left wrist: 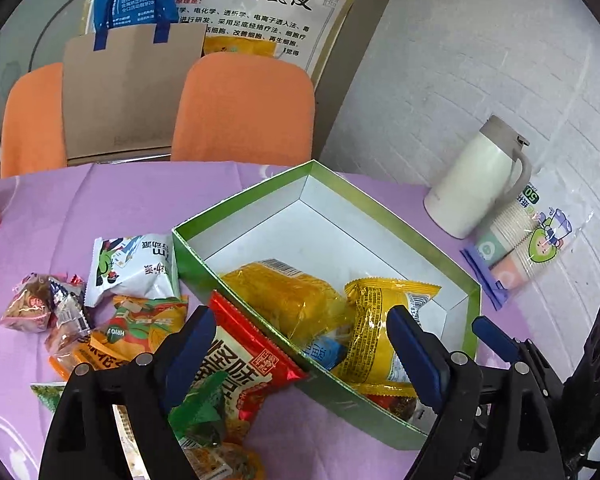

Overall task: Organize snacks
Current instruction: 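Lower both yellow bags into the green box and open both tools, then bring both tools back over the remaining snack pile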

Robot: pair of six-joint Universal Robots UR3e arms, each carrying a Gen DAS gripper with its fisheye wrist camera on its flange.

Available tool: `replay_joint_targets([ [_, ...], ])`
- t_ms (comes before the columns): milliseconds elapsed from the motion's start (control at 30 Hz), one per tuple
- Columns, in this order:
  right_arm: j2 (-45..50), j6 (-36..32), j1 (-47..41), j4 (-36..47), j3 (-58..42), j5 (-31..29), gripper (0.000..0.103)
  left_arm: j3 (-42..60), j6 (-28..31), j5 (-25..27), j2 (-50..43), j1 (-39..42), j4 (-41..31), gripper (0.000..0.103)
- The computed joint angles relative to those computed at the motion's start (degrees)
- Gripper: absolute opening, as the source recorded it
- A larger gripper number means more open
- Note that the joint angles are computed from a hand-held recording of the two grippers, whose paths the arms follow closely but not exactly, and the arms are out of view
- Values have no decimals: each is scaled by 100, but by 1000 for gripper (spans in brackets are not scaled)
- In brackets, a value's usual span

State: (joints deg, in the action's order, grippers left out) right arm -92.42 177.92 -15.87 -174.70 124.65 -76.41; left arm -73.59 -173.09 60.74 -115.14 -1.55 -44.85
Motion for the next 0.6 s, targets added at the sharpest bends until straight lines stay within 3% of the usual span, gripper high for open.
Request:
replay_joint_targets([
  [100, -260, -11, 55, 77, 84, 41, 100, -459, 122, -135, 395, 203, 52, 89],
  [333, -668, -250, 512, 397, 44, -12, 101, -1881, 435, -264, 1529, 885, 313, 89],
  [600, -387, -192, 1415, 483, -20, -222, 101, -3269, 885, -289, 2717, 1950, 144, 89],
])
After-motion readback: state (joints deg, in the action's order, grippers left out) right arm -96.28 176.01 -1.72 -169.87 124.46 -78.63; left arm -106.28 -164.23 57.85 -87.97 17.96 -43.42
